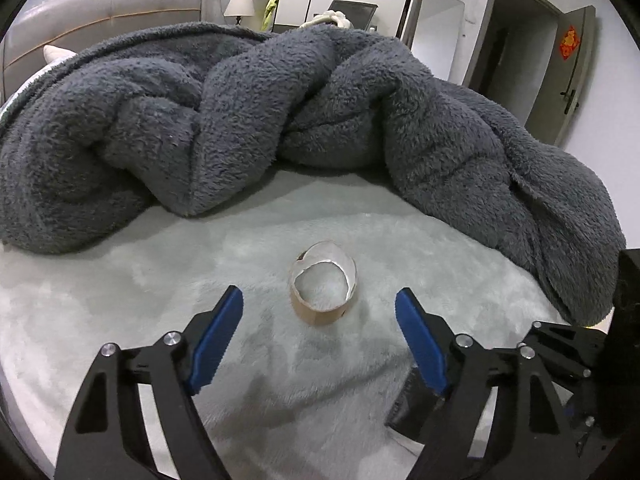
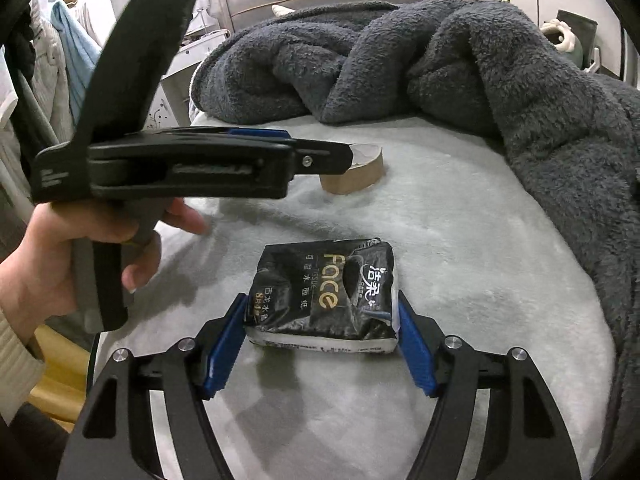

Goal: Collect trash
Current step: 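Grasp the black Face tissue pack with the right tool while the left tool grasps the tape roll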

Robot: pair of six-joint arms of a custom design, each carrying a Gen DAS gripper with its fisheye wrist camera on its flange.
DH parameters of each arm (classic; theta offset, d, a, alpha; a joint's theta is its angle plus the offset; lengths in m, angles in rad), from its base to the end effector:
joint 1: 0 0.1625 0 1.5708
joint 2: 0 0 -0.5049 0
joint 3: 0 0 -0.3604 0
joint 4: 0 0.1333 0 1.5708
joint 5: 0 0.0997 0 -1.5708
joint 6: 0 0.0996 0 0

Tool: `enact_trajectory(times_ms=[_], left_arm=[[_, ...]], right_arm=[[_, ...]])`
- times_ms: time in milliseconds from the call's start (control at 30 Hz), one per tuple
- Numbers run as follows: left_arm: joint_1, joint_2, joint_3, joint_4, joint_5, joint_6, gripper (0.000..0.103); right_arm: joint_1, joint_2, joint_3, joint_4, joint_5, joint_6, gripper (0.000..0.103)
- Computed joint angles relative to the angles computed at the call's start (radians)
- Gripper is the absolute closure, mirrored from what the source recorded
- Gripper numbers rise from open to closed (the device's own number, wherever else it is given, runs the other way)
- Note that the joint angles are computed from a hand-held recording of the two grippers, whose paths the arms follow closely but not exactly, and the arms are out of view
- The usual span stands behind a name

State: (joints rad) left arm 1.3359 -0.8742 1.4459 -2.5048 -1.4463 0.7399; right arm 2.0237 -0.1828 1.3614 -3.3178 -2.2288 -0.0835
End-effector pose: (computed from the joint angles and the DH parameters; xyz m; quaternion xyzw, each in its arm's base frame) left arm -0.0341 -0.7685 0.2977 0.4499 0.8727 -0.1588 0.1042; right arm 0.3979 -0.6523 -0.0915 0.1534 -0.8999 0.3178 0.2561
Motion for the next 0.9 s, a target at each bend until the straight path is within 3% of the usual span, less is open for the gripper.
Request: enact_trajectory(times_ms=[467,600,900], left_arm=[[-0.017,0.064,-0.011,-0.007,0.051,0.008,0.043],[-0.022,0.079,-0.008,-0.032,0.081,0.000,0.058],[-0.027,0.038,0.039,-0.061,0.085,0.014,0.059]], right_arm=[[-0.033,-0.065,0.116,-0.068,0.059,0.015,0.032],[-0.034,-0.074,0.137,-0.078,0.056,0.012,0.032],[-0.023,-0.099,0.176,-0.097,0.047,0.016,0.032]])
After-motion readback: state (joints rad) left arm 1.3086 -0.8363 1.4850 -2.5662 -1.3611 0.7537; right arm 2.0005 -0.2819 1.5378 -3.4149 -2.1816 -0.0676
